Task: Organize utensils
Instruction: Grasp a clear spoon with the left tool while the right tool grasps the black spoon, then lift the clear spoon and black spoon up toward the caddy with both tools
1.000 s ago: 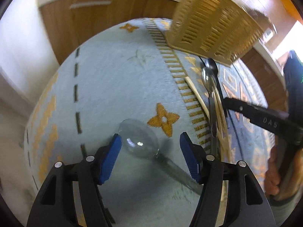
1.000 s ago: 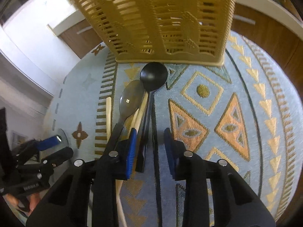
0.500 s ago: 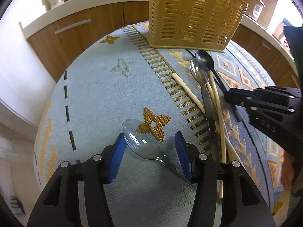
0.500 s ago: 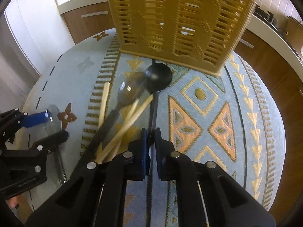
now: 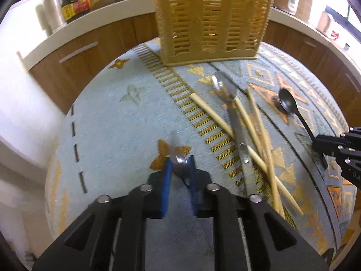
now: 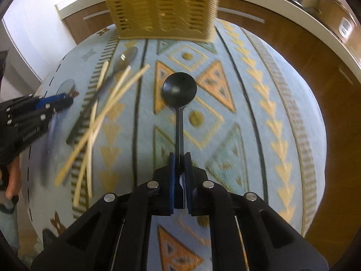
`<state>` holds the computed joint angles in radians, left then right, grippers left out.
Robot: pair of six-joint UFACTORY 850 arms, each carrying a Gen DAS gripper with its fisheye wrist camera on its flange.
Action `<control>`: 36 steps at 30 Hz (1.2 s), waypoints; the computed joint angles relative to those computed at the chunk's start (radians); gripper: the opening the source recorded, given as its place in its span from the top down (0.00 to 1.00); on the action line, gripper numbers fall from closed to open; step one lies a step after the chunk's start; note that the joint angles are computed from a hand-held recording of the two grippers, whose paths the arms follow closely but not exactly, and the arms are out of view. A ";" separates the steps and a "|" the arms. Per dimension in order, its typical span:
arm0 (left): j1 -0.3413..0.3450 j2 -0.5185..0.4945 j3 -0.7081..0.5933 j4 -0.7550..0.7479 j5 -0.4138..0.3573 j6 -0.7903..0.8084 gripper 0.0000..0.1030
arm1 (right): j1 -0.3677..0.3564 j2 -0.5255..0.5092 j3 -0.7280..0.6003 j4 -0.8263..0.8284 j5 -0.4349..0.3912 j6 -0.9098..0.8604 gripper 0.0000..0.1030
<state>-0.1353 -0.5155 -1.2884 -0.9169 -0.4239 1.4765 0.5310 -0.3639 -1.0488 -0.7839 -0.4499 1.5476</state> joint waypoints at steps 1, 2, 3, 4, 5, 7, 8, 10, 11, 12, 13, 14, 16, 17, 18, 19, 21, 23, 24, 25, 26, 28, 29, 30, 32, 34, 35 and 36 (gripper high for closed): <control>0.000 0.000 0.002 -0.022 -0.004 0.036 0.93 | 0.000 0.010 0.012 0.011 0.014 -0.001 0.94; 0.004 -0.006 -0.007 -0.024 -0.023 0.060 0.94 | -0.009 0.028 0.036 0.042 0.059 -0.011 0.94; 0.007 -0.010 -0.017 -0.010 -0.042 0.052 0.94 | -0.014 0.037 0.051 0.061 0.090 -0.015 0.94; 0.012 -0.020 -0.035 0.014 -0.072 0.030 0.94 | -0.022 0.049 0.065 0.094 0.119 -0.037 0.94; 0.018 -0.033 -0.058 0.041 -0.108 0.002 0.94 | -0.024 0.057 0.081 0.095 0.133 -0.034 0.94; 0.030 -0.057 -0.100 0.081 -0.178 -0.042 0.94 | -0.029 0.064 0.087 0.137 0.152 -0.071 0.93; 0.034 -0.067 -0.117 0.095 -0.204 -0.060 0.94 | -0.033 0.065 0.087 0.153 0.159 -0.090 0.93; 0.042 -0.086 -0.149 0.118 -0.246 -0.091 0.85 | -0.039 0.059 0.069 0.195 0.152 -0.145 0.93; 0.046 -0.092 -0.162 0.135 -0.264 -0.108 0.73 | -0.041 0.057 0.060 0.213 0.147 -0.170 0.90; 0.049 -0.097 -0.171 0.140 -0.275 -0.112 0.67 | -0.048 0.048 0.043 0.230 0.144 -0.196 0.85; 0.052 -0.099 -0.177 0.141 -0.286 -0.113 0.62 | -0.053 0.045 0.035 0.237 0.141 -0.209 0.81; 0.055 -0.102 -0.184 0.142 -0.295 -0.113 0.62 | -0.059 0.041 0.026 0.248 0.137 -0.225 0.72; 0.054 -0.105 -0.195 0.168 -0.296 -0.133 0.62 | -0.075 0.030 0.001 0.239 0.132 -0.233 0.69; 0.049 -0.102 -0.196 0.195 -0.273 -0.159 0.62 | -0.081 0.026 -0.006 0.240 0.126 -0.238 0.69; 0.047 -0.104 -0.201 0.218 -0.263 -0.180 0.62 | -0.090 0.022 -0.016 0.250 0.118 -0.247 0.69; 0.043 -0.108 -0.210 0.258 -0.258 -0.211 0.61 | -0.098 0.020 -0.020 0.276 0.119 -0.268 0.69; 0.036 -0.117 -0.228 0.313 -0.280 -0.252 0.59 | -0.123 0.014 -0.031 0.388 0.132 -0.374 0.69; 0.023 -0.117 -0.231 0.364 -0.257 -0.301 0.55 | -0.143 0.003 -0.050 0.474 0.121 -0.457 0.67; 0.016 -0.117 -0.231 0.387 -0.244 -0.325 0.55 | -0.151 -0.005 -0.062 0.519 0.112 -0.506 0.62; 0.009 -0.122 -0.240 0.412 -0.244 -0.354 0.55 | -0.159 -0.013 -0.071 0.563 0.112 -0.551 0.59; 0.001 -0.133 -0.258 0.447 -0.259 -0.401 0.53 | -0.169 -0.019 -0.080 0.615 0.116 -0.598 0.56; -0.007 -0.139 -0.269 0.476 -0.258 -0.439 0.52 | -0.181 -0.035 -0.100 0.681 0.110 -0.664 0.56; -0.014 -0.138 -0.270 0.503 -0.249 -0.463 0.53 | -0.182 -0.047 -0.116 0.684 0.099 -0.675 0.56; -0.020 -0.135 -0.264 0.523 -0.232 -0.478 0.54 | -0.182 -0.056 -0.129 0.671 0.087 -0.669 0.56; -0.025 -0.127 -0.253 0.544 -0.209 -0.491 0.60 | -0.178 -0.083 -0.164 0.638 0.047 -0.647 0.56; -0.025 -0.125 -0.252 0.553 -0.211 -0.497 0.61 | -0.162 -0.100 -0.194 0.590 -0.004 -0.617 0.56; -0.025 -0.126 -0.253 0.554 -0.213 -0.499 0.61 | -0.155 -0.111 -0.211 0.574 -0.033 -0.614 0.56; -0.024 -0.127 -0.256 0.556 -0.217 -0.503 0.61 | -0.151 -0.118 -0.223 0.566 -0.049 -0.611 0.55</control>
<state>-0.1589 -0.6423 -1.5445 -0.3611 -0.6409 0.9738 0.3803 -0.4819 -1.2714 -0.2182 -0.4985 0.9361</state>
